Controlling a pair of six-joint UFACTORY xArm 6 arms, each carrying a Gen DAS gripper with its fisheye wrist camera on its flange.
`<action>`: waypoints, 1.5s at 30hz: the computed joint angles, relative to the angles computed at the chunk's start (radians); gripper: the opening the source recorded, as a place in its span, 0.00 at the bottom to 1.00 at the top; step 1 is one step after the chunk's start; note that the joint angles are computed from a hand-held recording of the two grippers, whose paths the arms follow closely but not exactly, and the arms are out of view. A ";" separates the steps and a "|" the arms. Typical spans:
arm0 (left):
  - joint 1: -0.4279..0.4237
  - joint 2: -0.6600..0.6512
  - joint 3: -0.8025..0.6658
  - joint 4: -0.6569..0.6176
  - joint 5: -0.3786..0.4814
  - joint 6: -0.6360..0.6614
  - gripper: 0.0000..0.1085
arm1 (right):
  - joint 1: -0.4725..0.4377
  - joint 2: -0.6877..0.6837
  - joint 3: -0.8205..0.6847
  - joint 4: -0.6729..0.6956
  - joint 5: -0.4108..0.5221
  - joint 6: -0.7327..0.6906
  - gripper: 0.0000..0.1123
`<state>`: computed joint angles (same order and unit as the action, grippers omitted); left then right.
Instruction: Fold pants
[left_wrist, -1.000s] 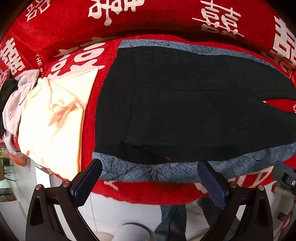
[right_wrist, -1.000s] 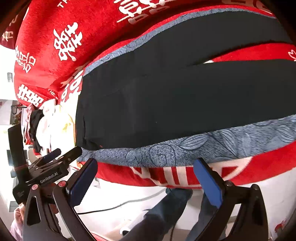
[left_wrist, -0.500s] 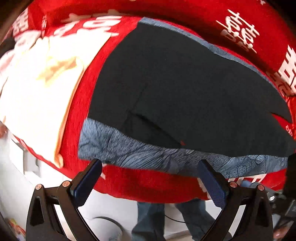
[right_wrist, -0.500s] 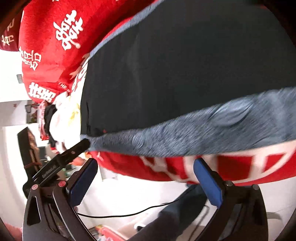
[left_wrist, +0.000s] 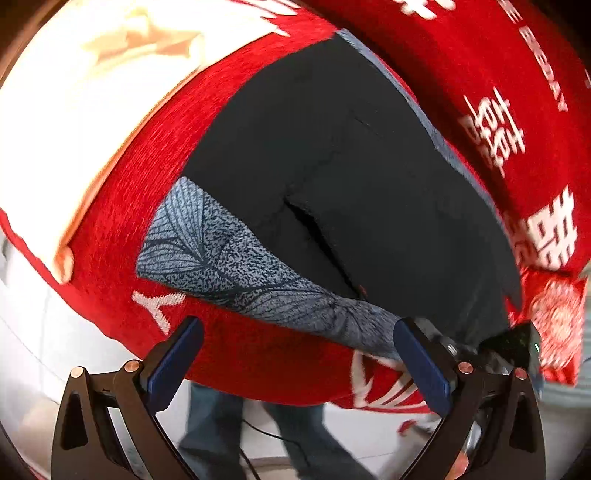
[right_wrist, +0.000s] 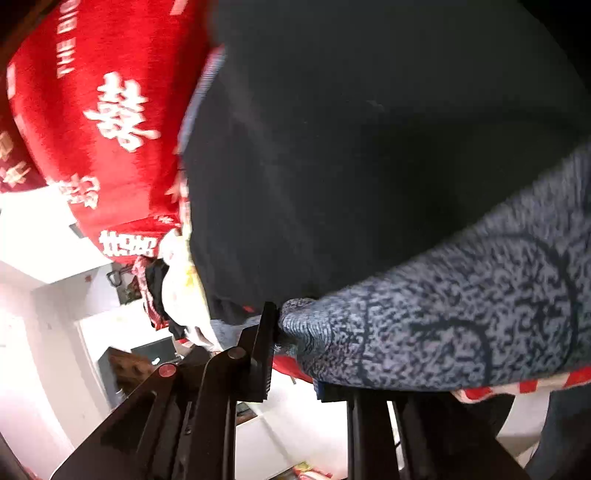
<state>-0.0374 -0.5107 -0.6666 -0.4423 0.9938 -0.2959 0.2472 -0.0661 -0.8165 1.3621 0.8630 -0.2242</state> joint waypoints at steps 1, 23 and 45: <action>0.009 0.006 0.002 -0.037 -0.007 0.010 0.95 | 0.001 -0.015 -0.009 -0.007 0.009 -0.022 0.14; -0.071 0.167 -0.073 0.001 -0.090 0.077 0.54 | -0.274 -0.242 0.245 -0.105 0.051 -0.004 0.49; -0.084 0.590 -0.718 0.145 -0.148 -0.005 0.17 | -0.396 0.356 -0.757 -0.405 0.412 0.002 0.03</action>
<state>-0.1217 0.0789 -1.3849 -0.2969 0.8459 -0.3005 -0.1491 0.2896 -1.5735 0.9572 1.2750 -0.2218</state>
